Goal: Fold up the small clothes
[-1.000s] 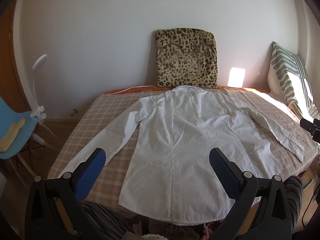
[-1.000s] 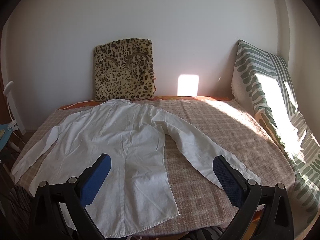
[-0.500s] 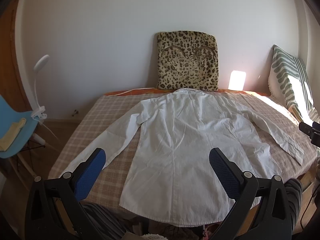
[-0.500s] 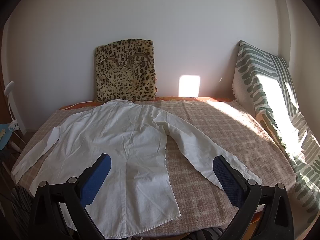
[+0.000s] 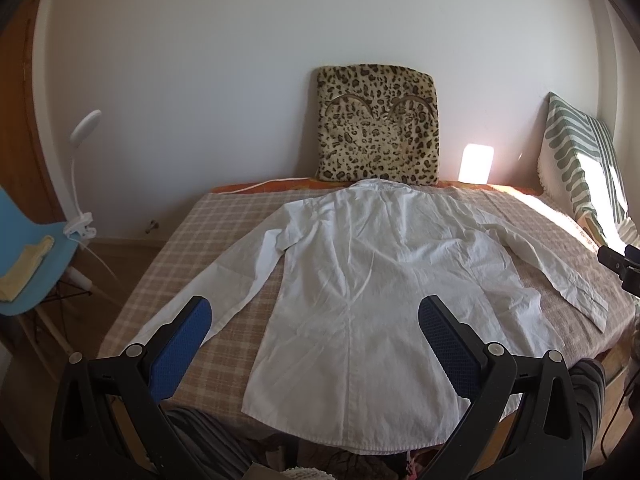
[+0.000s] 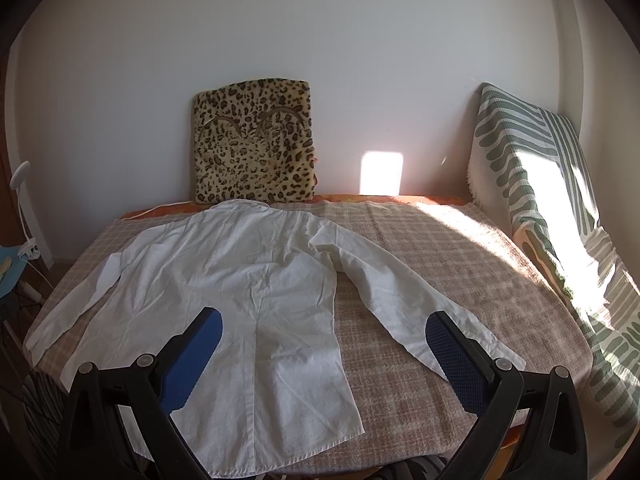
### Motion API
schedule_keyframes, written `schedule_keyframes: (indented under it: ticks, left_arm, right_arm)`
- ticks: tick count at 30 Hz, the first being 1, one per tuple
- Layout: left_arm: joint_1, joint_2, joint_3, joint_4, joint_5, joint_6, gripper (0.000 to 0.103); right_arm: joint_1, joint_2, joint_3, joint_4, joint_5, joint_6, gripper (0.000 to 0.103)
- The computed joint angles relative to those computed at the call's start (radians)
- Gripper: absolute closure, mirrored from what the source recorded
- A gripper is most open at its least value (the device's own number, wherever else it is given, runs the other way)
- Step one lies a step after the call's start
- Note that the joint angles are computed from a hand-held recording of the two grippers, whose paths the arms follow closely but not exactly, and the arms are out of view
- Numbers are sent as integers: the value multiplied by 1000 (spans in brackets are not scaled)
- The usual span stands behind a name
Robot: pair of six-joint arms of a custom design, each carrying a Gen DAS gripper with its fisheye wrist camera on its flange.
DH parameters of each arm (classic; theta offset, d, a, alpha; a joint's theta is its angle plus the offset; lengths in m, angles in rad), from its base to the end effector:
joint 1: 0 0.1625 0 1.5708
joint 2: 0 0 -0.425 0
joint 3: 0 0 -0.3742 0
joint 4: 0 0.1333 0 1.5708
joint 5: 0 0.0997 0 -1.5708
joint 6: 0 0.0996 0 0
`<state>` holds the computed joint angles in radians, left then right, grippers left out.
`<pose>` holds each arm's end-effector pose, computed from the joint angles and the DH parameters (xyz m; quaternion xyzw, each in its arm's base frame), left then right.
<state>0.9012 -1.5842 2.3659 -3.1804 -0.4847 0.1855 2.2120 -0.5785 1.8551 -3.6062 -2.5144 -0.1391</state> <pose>-0.0508 -0.4209 0.3659 0.1359 0.7995 -0.4477 0.3768 0.3873 -0.4308 0.0629 0.1590 -0.8292 0.4244 0.3270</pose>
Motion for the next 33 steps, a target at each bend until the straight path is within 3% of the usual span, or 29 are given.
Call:
schedule_keyframes:
  ticks: [22, 26, 30, 33]
  left_arm:
    - [17, 2, 2, -30, -4, 13, 0]
    - [45, 19, -4, -116, -4, 71, 0]
    - [94, 10, -27, -122, -28, 79, 0]
    - [143, -18, -42, -107, -87, 84, 0]
  right_arm:
    - [8, 11, -20, 16, 2, 1, 0]
    - [10, 19, -38, 20, 4, -15, 0]
    - [12, 30, -71, 27, 26, -49, 0]
    - [18, 50, -116, 32, 32, -80, 0]
